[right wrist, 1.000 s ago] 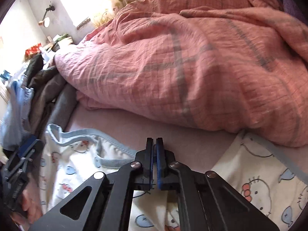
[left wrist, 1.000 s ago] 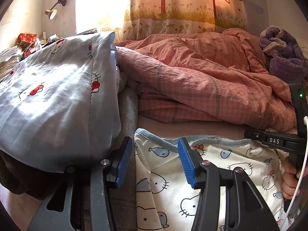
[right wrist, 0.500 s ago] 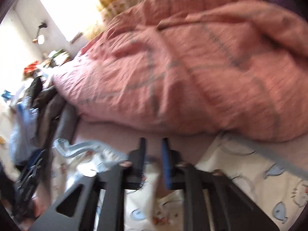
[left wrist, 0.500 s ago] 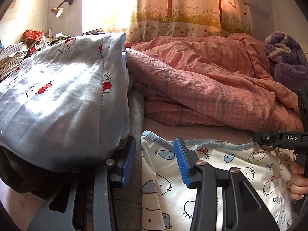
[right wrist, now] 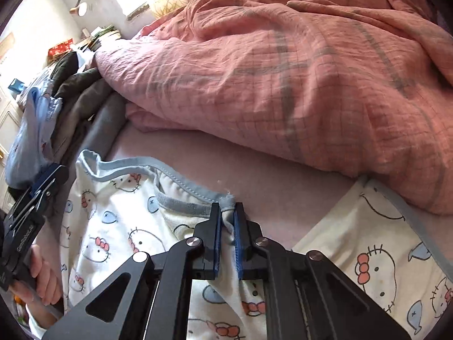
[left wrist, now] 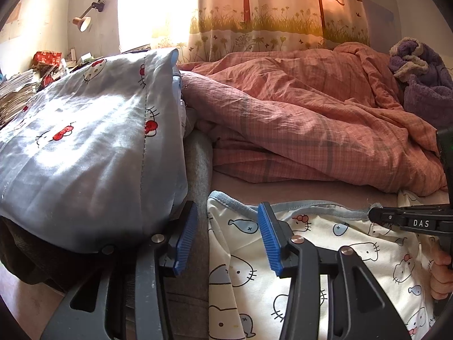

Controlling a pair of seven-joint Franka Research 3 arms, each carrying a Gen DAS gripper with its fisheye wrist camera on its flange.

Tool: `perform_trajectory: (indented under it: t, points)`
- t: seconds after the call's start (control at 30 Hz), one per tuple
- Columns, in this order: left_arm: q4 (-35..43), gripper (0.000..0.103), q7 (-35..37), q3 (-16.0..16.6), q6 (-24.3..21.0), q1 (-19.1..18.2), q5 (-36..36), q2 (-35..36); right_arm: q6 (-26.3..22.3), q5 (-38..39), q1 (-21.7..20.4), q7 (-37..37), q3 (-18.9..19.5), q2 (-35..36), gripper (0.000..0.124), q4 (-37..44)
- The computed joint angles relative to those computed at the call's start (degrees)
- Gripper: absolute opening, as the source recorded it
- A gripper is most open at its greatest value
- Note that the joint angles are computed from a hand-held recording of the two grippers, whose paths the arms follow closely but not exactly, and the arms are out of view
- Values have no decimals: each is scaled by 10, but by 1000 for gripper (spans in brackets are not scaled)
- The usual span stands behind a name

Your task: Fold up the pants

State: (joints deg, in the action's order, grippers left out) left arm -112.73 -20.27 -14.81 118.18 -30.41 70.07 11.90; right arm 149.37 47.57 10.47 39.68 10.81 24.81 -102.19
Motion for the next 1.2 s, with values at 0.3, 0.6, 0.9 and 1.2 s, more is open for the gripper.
perform_trajectory:
  t: [0.3,0.6,0.9,1.2]
  points:
    - [26,44,35,-1,-38,-6,-23,21,152,-19,61,43,-39,6,7,-20]
    - [-11,44,-16,3,-11,-7,9,-13,136,47,-35,-5,49,-21,10,-30]
    - [-58,45,-61,-51,-90,-35,42,-94,120,415,-92,-303,69,-225,51,-174]
    - [-26,47,-90,-119,-230,-112,54,-69,-48,413,-83,-424,-86,-488,51,-381]
